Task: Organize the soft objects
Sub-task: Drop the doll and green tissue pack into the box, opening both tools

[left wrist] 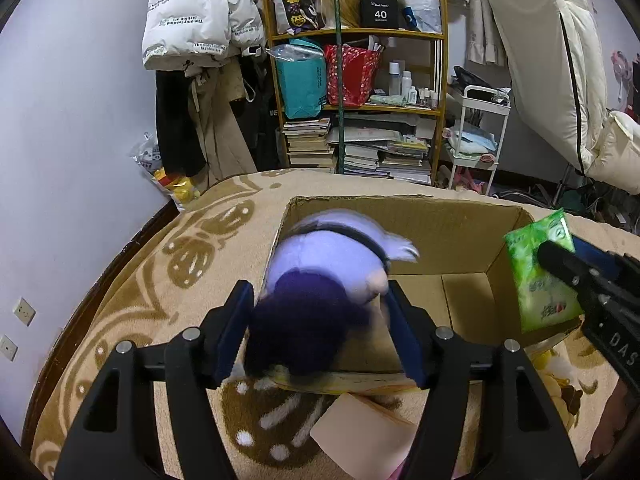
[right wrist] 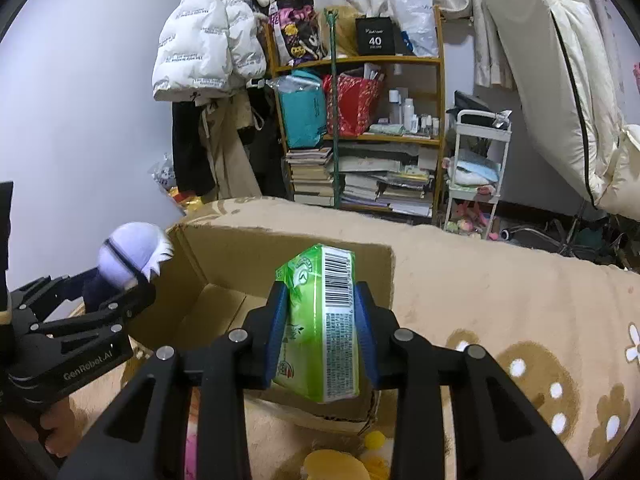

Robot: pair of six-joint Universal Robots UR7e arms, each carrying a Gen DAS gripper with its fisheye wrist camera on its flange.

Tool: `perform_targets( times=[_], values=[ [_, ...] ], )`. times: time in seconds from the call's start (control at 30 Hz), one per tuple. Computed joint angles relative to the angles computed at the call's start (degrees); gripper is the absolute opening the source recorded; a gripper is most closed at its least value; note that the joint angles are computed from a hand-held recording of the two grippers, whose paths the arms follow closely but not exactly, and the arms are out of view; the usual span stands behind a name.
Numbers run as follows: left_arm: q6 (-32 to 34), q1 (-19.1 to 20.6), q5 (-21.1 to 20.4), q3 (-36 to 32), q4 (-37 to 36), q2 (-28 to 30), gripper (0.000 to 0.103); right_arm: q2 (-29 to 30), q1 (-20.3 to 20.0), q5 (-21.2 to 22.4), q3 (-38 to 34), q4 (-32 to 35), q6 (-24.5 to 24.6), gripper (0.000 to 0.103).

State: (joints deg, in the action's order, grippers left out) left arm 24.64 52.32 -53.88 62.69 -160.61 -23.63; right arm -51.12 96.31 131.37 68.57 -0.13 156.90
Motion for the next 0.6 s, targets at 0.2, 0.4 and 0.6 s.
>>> perform_targets(
  times=[0.2, 0.4, 0.6],
  values=[
    [-0.22, -0.31, 1.44, -0.01, -1.15, 0.05, 0.065, 1.5, -0.44, -0.09, -2.45, 4.65, 3.28, 0.038],
    [-1.56, -0.18, 2.07, 0.28, -0.42, -1.07, 0.067, 1.05, 0.24, 0.26, -1.16, 3.15, 2.29, 0.057],
    [-0.91, -0.32, 1.75, 3.23, -0.89, -3.73, 0.079, -0.96, 1.02, 0.53, 1.35, 0.89, 3.15, 0.081]
  ],
)
